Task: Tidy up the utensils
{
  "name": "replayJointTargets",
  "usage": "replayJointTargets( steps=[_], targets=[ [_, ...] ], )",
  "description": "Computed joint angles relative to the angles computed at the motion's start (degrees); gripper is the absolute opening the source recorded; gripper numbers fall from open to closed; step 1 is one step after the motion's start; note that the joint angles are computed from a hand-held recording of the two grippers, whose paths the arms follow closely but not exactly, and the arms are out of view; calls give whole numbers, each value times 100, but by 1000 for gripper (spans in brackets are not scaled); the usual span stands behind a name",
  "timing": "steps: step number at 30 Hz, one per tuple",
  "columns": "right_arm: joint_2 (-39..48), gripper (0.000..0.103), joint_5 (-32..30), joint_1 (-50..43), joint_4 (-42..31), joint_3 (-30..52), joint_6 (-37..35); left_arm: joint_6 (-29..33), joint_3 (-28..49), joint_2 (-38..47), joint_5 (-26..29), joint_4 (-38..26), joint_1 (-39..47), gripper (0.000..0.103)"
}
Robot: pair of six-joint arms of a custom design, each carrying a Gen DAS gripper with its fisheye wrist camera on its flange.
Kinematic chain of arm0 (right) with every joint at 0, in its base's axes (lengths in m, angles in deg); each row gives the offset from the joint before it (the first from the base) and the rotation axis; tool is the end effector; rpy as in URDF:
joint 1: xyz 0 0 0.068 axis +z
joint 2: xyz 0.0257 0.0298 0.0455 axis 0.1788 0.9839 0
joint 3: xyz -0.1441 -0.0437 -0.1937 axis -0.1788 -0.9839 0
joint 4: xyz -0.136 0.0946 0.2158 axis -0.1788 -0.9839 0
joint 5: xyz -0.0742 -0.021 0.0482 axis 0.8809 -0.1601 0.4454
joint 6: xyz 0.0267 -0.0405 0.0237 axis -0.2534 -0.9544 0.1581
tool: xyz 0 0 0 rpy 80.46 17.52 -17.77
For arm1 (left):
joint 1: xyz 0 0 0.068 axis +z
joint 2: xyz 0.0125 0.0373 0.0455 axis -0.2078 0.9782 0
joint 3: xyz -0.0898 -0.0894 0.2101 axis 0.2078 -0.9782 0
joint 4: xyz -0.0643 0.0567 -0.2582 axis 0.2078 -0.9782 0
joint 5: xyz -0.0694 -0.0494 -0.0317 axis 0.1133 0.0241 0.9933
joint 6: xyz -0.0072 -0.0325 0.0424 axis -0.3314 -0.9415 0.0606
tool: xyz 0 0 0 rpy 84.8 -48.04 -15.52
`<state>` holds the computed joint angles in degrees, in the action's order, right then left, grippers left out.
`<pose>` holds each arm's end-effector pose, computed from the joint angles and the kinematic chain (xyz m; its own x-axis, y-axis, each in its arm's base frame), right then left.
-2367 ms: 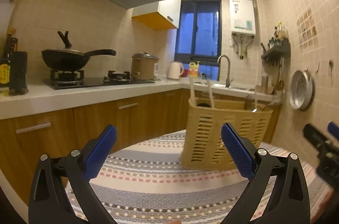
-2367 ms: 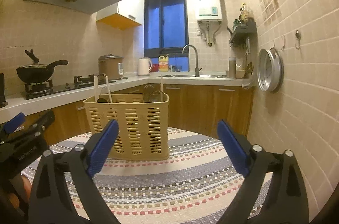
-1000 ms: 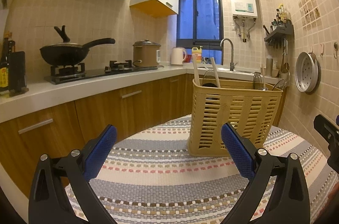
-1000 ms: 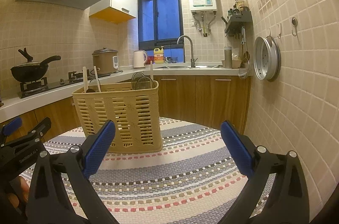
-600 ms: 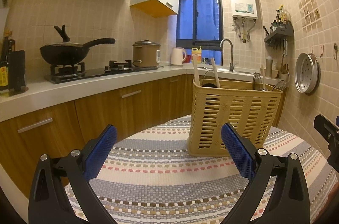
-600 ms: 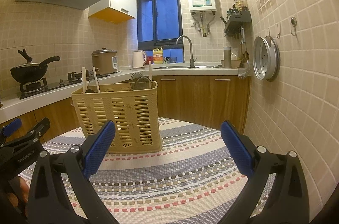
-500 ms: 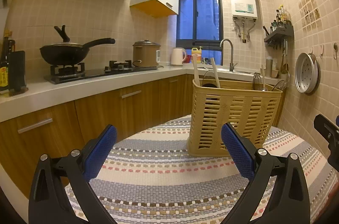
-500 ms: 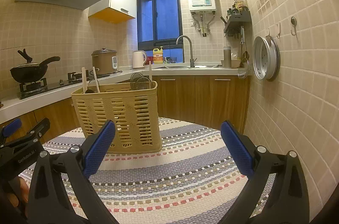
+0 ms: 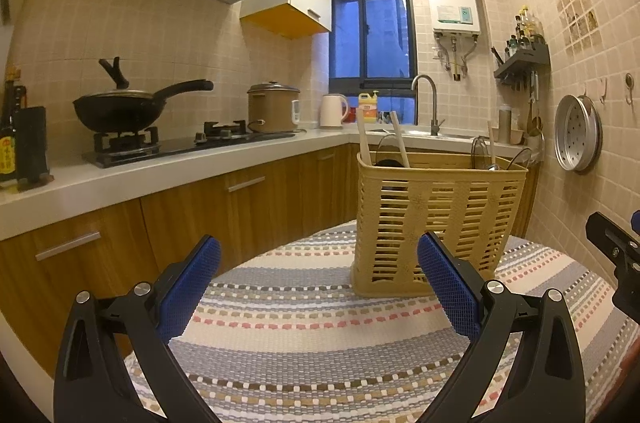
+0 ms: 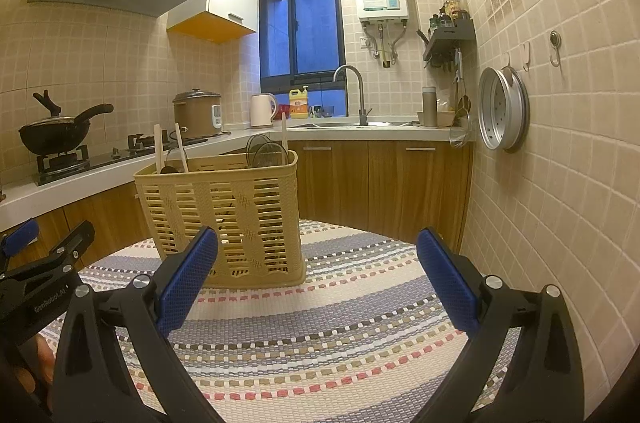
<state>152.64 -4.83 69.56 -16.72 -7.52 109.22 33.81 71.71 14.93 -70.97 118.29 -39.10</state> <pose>0.1860 0.2454 0.1229 -0.1711 0.1698 -0.9705 0.4109 0.9076 0.0864 0.2401 -0.1142 0.1379 -0.1890 0.0517 -0.9806 0.2481 0.9687 0.0032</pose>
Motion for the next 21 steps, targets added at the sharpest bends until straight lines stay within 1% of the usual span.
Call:
replayJointTargets(
  steps=[9,21],
  targets=[
    [-7,95,-19,-15,73,-29,-54,109,-44,-24,-173,69,-98,95],
    [15,95,-47,-46,102,-46,-50,107,-27,-16,-110,23,-46,95]
  ],
)
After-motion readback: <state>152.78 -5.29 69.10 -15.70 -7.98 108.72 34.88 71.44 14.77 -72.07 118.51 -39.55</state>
